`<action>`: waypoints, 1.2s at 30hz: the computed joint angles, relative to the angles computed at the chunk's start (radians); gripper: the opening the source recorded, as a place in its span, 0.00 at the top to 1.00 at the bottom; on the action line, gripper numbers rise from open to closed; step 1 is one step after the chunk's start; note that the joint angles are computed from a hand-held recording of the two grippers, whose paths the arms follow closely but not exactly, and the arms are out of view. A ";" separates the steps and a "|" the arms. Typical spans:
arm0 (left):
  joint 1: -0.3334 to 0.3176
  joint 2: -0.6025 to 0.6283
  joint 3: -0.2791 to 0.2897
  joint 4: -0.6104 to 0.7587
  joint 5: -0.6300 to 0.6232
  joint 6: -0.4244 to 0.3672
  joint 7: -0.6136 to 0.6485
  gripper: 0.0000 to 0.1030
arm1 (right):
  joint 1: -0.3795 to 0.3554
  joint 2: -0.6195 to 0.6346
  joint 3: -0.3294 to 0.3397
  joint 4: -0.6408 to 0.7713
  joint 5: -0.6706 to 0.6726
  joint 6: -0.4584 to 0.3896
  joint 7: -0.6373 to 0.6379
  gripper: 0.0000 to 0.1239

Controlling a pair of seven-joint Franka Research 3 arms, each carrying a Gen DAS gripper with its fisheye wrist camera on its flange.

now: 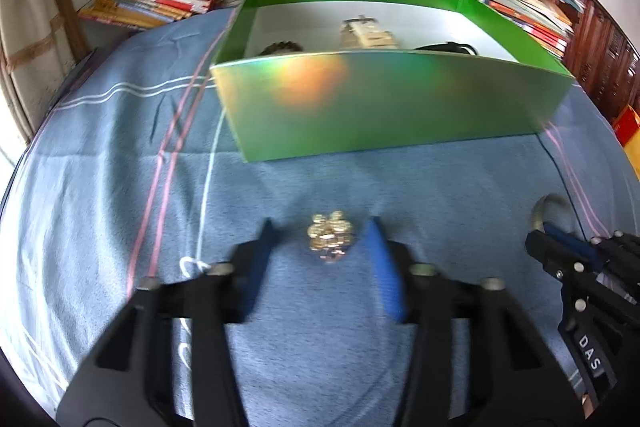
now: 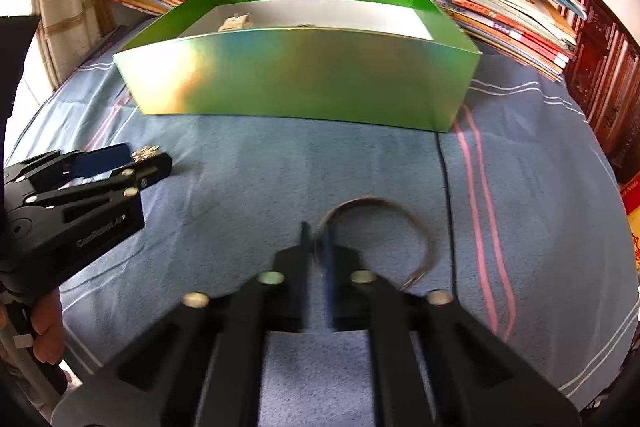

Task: Organize jewelry
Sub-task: 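Grasp the flower brooch with the left tool while the right tool grasps the silver bangle, then carry the brooch and bangle into the green box and open both tools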

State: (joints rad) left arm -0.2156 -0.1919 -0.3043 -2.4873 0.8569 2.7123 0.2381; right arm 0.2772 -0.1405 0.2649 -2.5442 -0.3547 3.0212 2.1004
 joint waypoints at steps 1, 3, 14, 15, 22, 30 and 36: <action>-0.003 0.001 0.000 0.001 -0.001 0.003 0.007 0.79 | 0.011 0.000 -0.008 0.000 0.017 -0.002 -0.019 0.97; -0.006 0.004 -0.006 0.008 0.004 -0.015 0.014 0.80 | 0.039 -0.002 -0.030 -0.003 0.072 0.001 -0.071 0.97; 0.003 -0.132 0.016 -0.009 -0.066 0.017 0.127 0.80 | -0.017 -0.117 -0.006 0.043 0.159 0.032 -0.182 0.97; 0.013 -0.140 0.017 0.013 -0.073 0.004 0.151 0.80 | -0.025 -0.109 -0.005 0.077 0.165 0.031 -0.201 0.97; 0.078 0.049 0.030 0.303 -0.079 -0.094 0.291 0.80 | 0.044 0.200 -0.101 0.474 0.291 -0.093 -0.393 0.97; 0.043 0.298 0.110 0.527 -0.252 -0.144 0.450 0.80 | 0.128 0.456 -0.209 0.751 0.288 -0.246 -0.396 0.97; 0.030 0.324 0.141 0.535 -0.255 -0.121 0.433 0.43 | 0.160 0.471 -0.249 0.759 0.295 -0.249 -0.376 0.69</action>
